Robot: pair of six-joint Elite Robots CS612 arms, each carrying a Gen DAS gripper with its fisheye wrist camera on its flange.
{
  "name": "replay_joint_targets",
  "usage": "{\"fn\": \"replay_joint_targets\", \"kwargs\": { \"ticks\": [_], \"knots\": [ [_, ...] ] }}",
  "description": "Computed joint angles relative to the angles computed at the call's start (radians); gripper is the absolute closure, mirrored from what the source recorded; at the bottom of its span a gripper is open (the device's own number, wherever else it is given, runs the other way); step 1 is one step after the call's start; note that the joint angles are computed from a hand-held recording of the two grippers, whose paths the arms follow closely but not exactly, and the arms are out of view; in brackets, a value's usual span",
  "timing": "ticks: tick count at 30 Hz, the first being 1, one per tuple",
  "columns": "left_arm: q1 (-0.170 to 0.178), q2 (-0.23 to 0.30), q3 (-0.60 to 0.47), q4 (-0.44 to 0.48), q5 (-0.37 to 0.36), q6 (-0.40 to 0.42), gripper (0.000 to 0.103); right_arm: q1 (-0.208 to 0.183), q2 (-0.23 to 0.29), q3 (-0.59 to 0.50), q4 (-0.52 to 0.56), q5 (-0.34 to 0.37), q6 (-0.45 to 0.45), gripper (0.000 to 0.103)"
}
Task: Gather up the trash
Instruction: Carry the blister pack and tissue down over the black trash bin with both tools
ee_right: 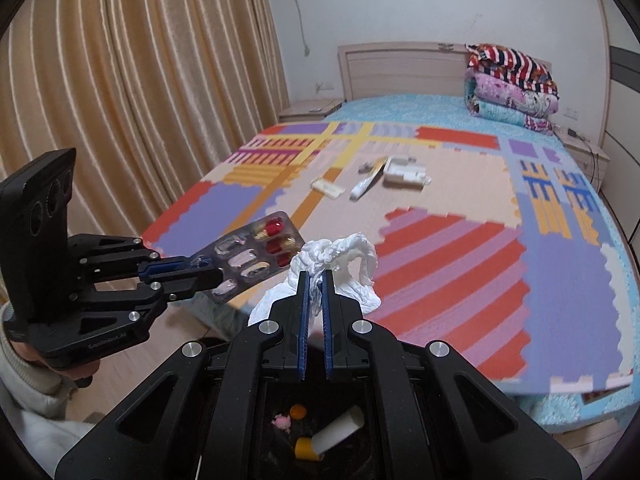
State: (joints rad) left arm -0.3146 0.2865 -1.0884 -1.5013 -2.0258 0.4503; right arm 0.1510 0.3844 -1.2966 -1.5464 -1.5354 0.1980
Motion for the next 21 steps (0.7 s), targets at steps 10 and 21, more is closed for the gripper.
{"fn": "replay_joint_targets", "kwargs": {
  "ticks": [10,21],
  "knots": [
    [0.002,0.044,-0.053,0.183,0.025,0.05,0.096,0.012,0.041,-0.022,0.14,0.073,0.012,0.096],
    [-0.006,0.084,-0.075,0.344,0.061,0.089,0.096,0.009,0.079,-0.033,0.259,0.111,0.044,0.096]
  ]
}}
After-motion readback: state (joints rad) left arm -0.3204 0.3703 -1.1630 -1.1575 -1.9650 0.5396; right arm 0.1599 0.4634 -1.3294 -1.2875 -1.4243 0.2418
